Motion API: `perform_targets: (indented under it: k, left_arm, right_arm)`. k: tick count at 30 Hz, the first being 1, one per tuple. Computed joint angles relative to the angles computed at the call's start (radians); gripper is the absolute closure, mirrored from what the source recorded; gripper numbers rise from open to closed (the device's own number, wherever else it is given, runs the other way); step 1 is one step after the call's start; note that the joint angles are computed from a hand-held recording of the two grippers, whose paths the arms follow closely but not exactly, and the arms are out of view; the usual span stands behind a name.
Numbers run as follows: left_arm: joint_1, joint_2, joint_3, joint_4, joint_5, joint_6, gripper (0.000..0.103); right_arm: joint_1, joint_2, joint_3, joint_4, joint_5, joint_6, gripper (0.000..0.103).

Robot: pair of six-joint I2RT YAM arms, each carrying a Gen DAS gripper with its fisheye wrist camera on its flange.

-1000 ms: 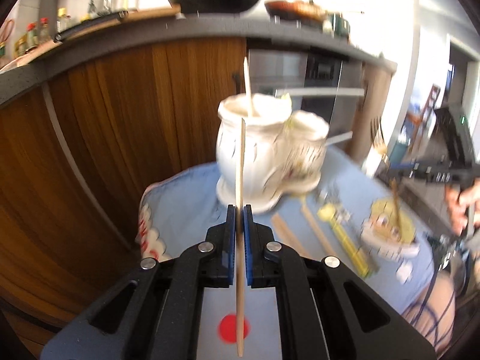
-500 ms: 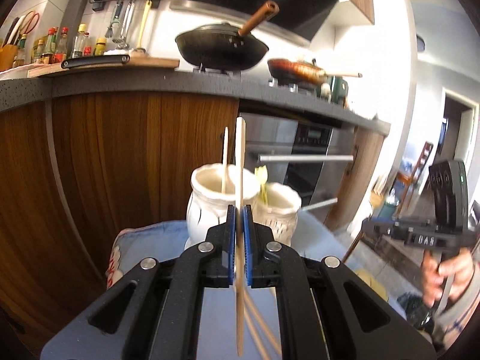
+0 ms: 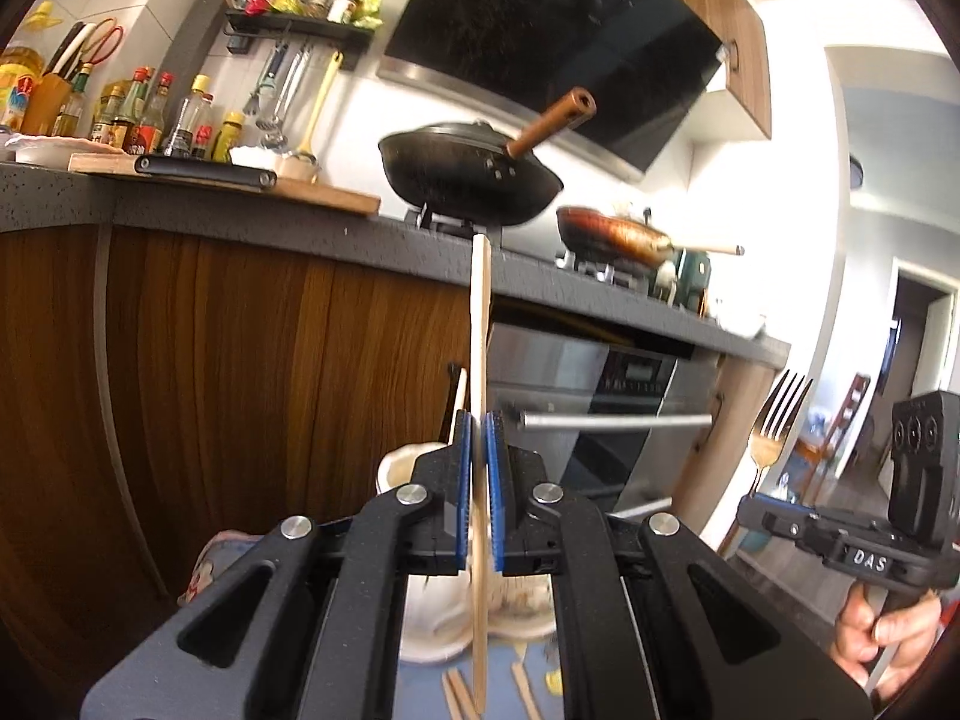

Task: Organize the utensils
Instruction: 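Carry the chopstick and gold fork up and lower them into the holder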

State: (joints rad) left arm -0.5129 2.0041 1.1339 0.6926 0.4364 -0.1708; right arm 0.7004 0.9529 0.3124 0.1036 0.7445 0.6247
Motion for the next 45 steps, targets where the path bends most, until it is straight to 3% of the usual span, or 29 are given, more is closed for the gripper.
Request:
perform_targets:
  k: [6,15,27,34,45]
  left_arm:
    - [-0.002,0.043,0.077,0.016,0.003,-0.047,0.098]
    - [-0.019,0.097,0.163,0.106,-0.043,-0.068,0.098]
    - [-0.054,0.259,0.363,0.1,-0.12,-0.051,0.098]
    - [-0.054,0.278,0.353,0.012,-0.12,0.009,0.098]
    - [-0.08,0.292,0.418,-0.236,-0.184,0.108,0.098]
  right_arm:
    - [-0.037,0.025,0.028,0.086,-0.005,-0.082,0.097]
    - [-0.156,0.121,0.071,0.314,-0.098,-0.203,0.097]
    - [-0.288,0.267,0.133,0.414,-0.208,-0.274,0.097]
    - [-0.326,0.379,0.155,0.386,-0.248,-0.239,0.097]
    - [-0.361,0.529,0.207,0.37,-0.319,-0.207,0.097]
